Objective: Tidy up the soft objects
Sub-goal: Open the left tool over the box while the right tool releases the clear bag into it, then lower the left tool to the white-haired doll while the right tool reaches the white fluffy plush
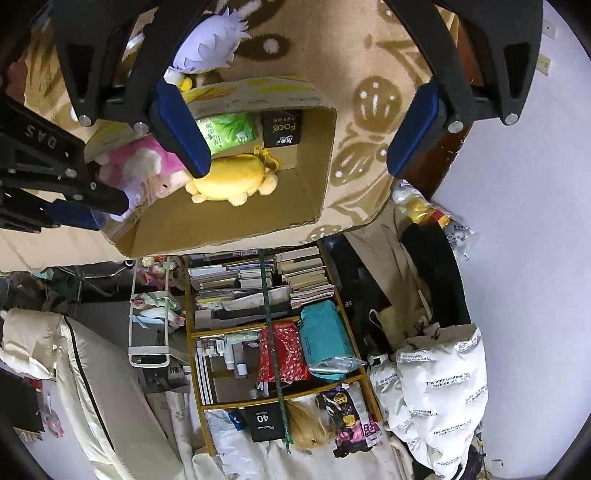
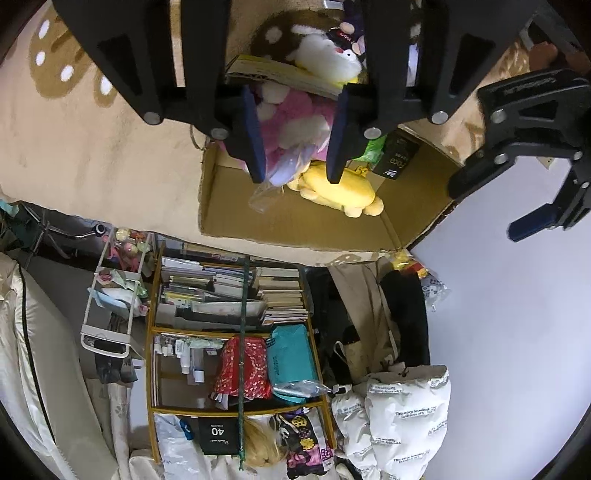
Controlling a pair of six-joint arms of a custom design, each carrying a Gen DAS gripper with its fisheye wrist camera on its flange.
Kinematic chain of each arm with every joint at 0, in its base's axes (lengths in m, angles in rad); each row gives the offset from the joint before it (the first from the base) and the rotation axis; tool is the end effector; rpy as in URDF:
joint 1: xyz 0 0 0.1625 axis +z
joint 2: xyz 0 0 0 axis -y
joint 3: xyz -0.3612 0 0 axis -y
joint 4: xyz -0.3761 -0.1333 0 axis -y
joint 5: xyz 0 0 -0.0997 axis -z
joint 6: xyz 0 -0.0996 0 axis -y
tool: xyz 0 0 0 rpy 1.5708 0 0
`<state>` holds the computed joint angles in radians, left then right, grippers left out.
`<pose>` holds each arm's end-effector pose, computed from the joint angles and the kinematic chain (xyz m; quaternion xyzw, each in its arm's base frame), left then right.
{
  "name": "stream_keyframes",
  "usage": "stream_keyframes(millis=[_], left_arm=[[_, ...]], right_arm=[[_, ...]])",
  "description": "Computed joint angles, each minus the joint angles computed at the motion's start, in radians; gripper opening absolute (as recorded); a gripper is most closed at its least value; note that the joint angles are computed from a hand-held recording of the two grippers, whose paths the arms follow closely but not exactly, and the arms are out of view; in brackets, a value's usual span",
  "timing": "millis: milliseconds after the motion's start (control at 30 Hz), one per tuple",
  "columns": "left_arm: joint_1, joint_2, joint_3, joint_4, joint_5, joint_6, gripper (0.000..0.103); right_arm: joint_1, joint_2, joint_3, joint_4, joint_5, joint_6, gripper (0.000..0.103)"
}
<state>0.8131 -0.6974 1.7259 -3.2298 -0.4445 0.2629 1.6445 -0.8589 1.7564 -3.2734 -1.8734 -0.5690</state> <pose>-0.2342 -0.5724 0.0965 0.2482 0.7823 -0.3785 0.4279 0.1481 -0.5988 0.1479 0.2313 -0.8816 0.3415 0.2294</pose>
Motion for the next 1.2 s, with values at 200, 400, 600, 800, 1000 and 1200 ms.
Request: stream_keyframes(millis=[200,400,600,800,1000,1200], left_arm=[[-0.016,-0.054,0.053,0.053,0.035,-0.078,0.095],[-0.043,-0.131,0.136,0.099,0.058,-0.18,0.097],[-0.076,-0.205,0.213,0.238,0.088,-0.343,0.097],[-0.109,-0.247,0.27,0.31,0.09,-0.41,0.097],[-0.119,-0.266,0.294,0.391,0.097,-0.451,0.097],[-0.1,-0.287,0.3,0.463,0.052,-0.523,0.097]], right_arm=[[0.002,-0.02,0.011,0.004,-0.003,0.013,0.04],[0.017,-0.053,0.051,-0.026,0.004,0.006,0.04],[0.035,-0.094,0.112,-0.033,0.003,0.01,0.066],[0.047,-0.122,0.158,-0.021,-0.013,0.036,0.081],[0.04,-0.149,0.195,0.025,-0.032,0.093,0.088],[0.03,-0.147,0.182,0.071,-0.05,0.122,0.089]])
